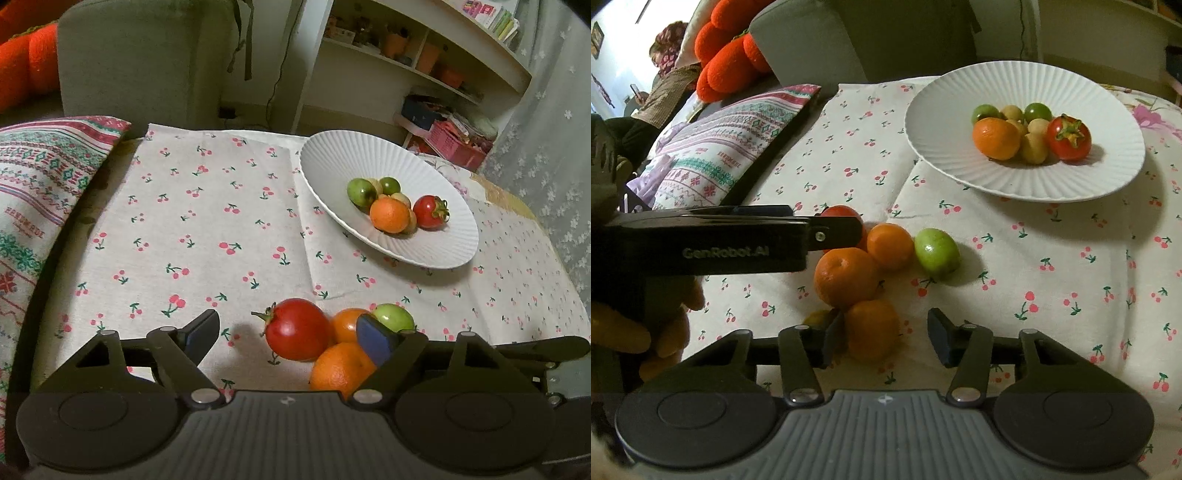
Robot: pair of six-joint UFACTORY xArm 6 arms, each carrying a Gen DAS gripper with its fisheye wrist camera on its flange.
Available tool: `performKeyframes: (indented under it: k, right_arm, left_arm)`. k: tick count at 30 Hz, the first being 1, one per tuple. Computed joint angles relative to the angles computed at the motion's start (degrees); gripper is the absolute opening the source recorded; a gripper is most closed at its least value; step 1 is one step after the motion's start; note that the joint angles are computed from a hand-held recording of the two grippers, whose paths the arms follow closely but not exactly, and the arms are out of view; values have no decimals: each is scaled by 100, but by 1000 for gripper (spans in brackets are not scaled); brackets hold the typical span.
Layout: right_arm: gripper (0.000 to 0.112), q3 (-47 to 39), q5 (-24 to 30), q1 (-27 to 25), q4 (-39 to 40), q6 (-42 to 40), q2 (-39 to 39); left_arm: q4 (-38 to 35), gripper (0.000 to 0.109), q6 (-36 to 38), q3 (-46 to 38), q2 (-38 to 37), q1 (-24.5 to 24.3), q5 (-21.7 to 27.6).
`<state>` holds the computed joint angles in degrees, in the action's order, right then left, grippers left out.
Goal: Organize fruits
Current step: 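Grasp the large red tomato with the left gripper while the right grasps an orange tomato, then carry the red and orange tomatoes in both grippers over the plate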
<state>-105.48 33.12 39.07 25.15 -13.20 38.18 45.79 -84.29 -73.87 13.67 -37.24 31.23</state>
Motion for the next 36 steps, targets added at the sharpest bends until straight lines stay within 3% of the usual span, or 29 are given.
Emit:
performKeyframes:
  k: [4,13,17,21,36]
  right_arm:
    - [41,-12,5,14,17,-65,10]
    - [38,-91,-16,38,-75,-160,82]
    - [28,-111,23,28,-93,-147,87]
    - [28,-135,39,20,-90,-113,99]
    - [28,5,-327,20,-303,17,17]
  left_arm:
    - [17,67,-16,12,51,37,-140]
    - [140,47,-524,272,16,250,-966]
    - [226,28,-831,377,-45,317,-1130]
    - [211,28,-1005,460,-49,382,-1321]
    - [219,28,-264,24,85,66,-279]
